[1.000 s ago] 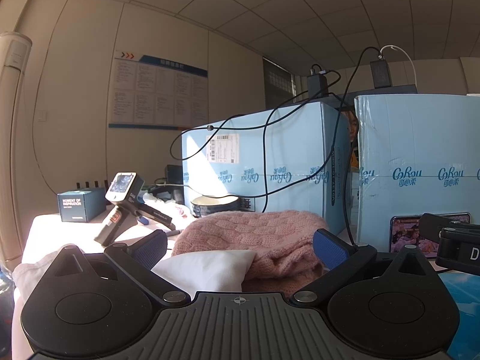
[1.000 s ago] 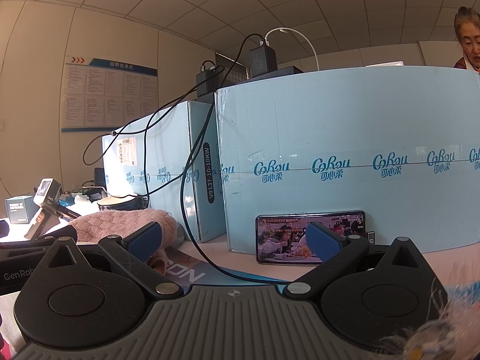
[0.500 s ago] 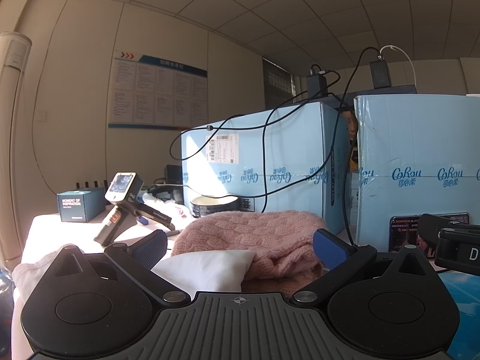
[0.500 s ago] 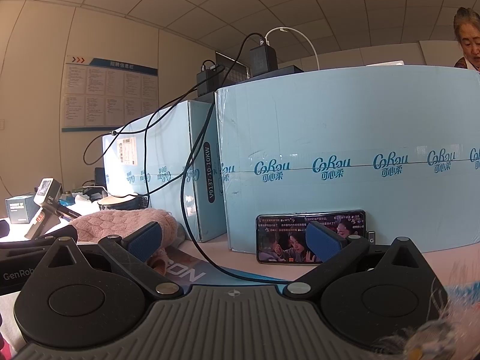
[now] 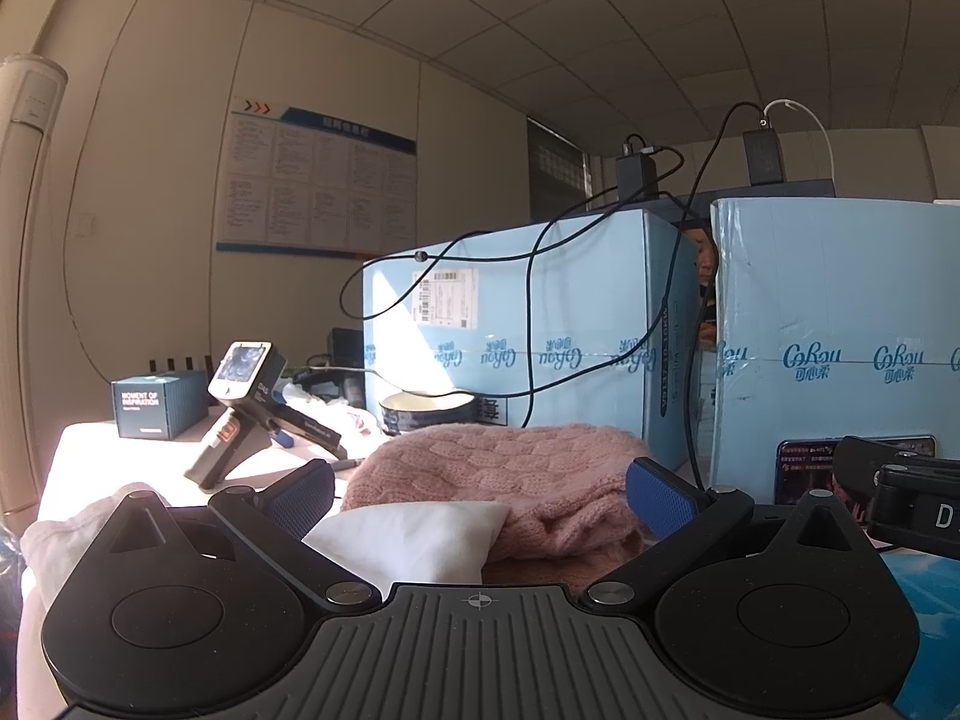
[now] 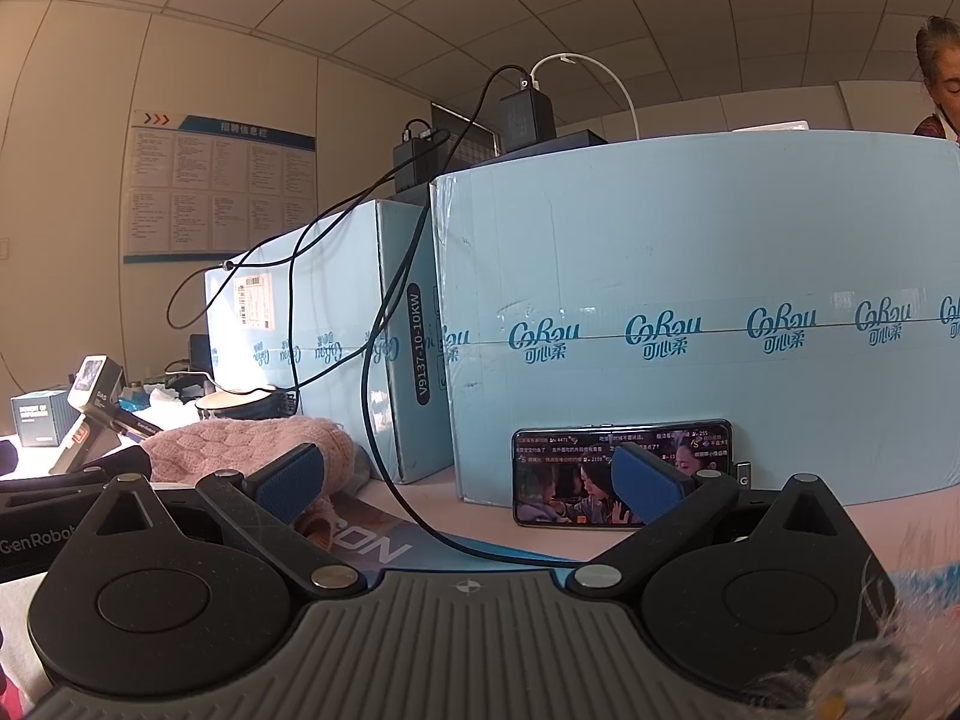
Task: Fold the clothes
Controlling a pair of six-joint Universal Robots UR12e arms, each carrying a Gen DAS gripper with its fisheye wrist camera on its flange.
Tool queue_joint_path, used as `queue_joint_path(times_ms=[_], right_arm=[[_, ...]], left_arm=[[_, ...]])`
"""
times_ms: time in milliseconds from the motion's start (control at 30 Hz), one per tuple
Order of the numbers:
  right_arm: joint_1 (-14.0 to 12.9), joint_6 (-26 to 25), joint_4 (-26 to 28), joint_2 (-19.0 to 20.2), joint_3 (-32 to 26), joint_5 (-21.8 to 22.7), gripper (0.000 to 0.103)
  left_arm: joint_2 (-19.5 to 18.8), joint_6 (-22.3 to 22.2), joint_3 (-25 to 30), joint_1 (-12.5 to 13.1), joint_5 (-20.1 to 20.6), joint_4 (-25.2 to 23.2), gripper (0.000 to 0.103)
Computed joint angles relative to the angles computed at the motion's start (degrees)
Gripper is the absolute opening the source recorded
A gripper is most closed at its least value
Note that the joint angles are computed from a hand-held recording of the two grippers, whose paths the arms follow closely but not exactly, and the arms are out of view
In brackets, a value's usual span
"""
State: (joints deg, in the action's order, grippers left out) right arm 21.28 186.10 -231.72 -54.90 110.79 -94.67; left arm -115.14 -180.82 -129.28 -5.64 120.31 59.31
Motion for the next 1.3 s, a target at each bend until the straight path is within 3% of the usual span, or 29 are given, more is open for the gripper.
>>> queue_joint_path(times_ms=[1300], right_arm=[[-0.02, -0.01, 0.06, -0.03, 0.13, 0.05, 0.103]], left_arm=[[0.17, 0.15, -0.06, -0.05, -0.07, -0.67, 0.103]])
